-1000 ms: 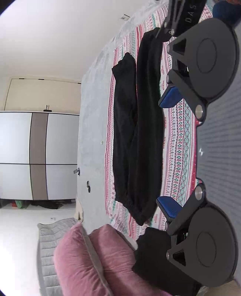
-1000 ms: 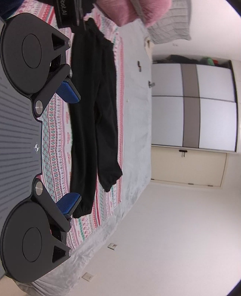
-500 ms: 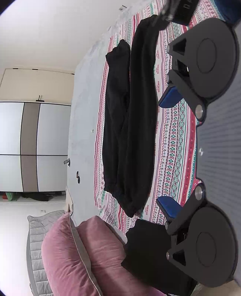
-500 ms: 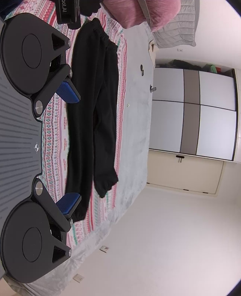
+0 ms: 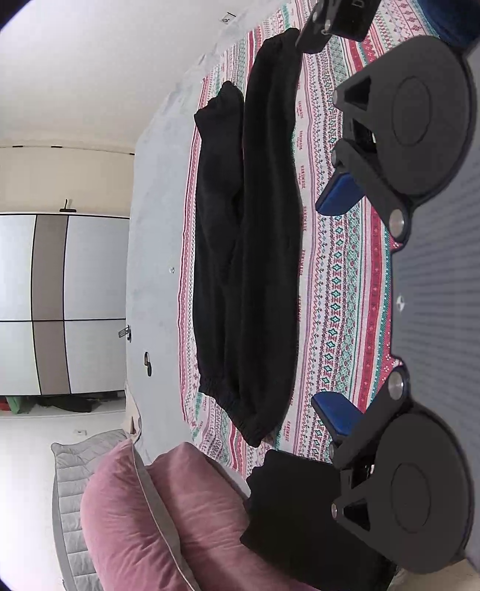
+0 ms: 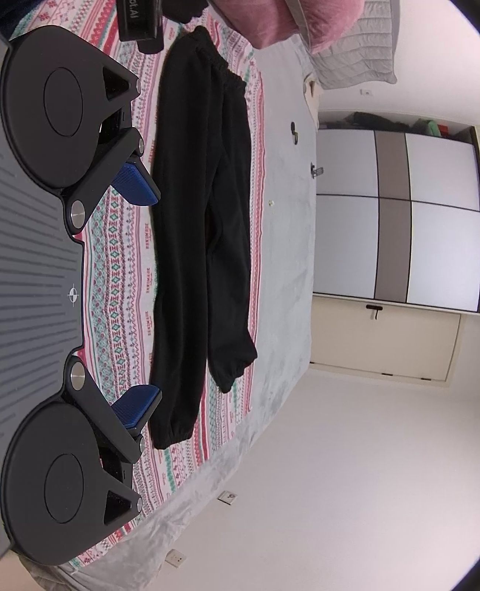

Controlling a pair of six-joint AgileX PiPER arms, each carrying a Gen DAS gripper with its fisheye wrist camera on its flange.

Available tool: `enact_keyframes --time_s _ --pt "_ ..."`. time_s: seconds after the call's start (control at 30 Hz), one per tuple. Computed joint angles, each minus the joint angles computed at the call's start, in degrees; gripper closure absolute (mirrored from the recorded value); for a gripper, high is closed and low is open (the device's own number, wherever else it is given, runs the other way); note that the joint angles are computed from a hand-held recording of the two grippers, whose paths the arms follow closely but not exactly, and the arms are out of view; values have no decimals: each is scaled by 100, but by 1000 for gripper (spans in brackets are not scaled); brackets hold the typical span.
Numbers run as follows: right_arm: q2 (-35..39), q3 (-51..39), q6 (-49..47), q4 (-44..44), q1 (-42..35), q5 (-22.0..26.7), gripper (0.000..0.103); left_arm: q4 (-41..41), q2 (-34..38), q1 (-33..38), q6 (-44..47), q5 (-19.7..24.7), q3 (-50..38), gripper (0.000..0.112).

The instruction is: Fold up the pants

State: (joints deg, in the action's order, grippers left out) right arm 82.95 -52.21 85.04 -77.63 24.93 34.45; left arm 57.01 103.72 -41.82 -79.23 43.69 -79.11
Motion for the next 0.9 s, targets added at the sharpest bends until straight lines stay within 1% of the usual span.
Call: enact_keyframes --time_s 0.13,0.37,0.43,0.5,0.53,0.57,0.6,0.63,0.67,0.7,0.73,0.77,0.8,0.83,0.87,0.9 --pt "59 -147 -288 224 -118 -124 0 -98 132 25 150 12 -211 9" --pt "302 -435 -452 192 -329 -232 0 -326 414 254 632 -96 -698 9" --pt "428 -586 -485 123 -439 -323 0 -556 541 473 947 -217 -922 9" --pt "623 -756 -415 -86 -652 -570 0 -1132 778 909 1507 -443 -1284 9" --pt "743 -893 -663 53 -833 -786 0 -1391 920 1141 1718 -520 -1464 9" --pt "923 -1090 -1140 409 -1113 -1131 0 -1650 1063 1373 1912 -600 -1628 9" --pt "1202 -1335 -1713 942 -1451 -1511 0 -1907 1209 1594 2094 -657 -1789 9" --pt "1497 -1594 -2286 1515 -1741 -1751 0 -2026 1401 1859 2134 -694 -1965 10" --pt "1948 -1989 -2836 2087 -2104 -1855 0 -1982 1513 2018 2055 -716 -2048 10" --pt "2264 -2374 -3279 2660 -2348 -1732 0 -2020 1636 2168 2073 -711 -2172 10" --pt "2582 -2848 -3746 3233 -2616 -1498 0 -2239 1812 2361 2315 -705 -2395 10" --pt "2830 -3210 -4319 3739 -2834 -1397 0 -2490 2008 2509 2622 -618 -2689 10" --pt "3078 -3566 -4892 4216 -3005 -1301 0 -2622 2212 2575 2765 -426 -3028 10" --pt "3394 -4044 -5465 4789 -3192 -1149 0 -2790 2545 2716 2909 -152 -3563 10" --pt "3709 -4617 -6011 5362 -3348 -822 0 -2945 2819 2827 3020 70 -4005 10" --pt "4071 -5190 -6382 5935 -3555 -537 0 -3329 3139 2970 3184 365 -4577 10"
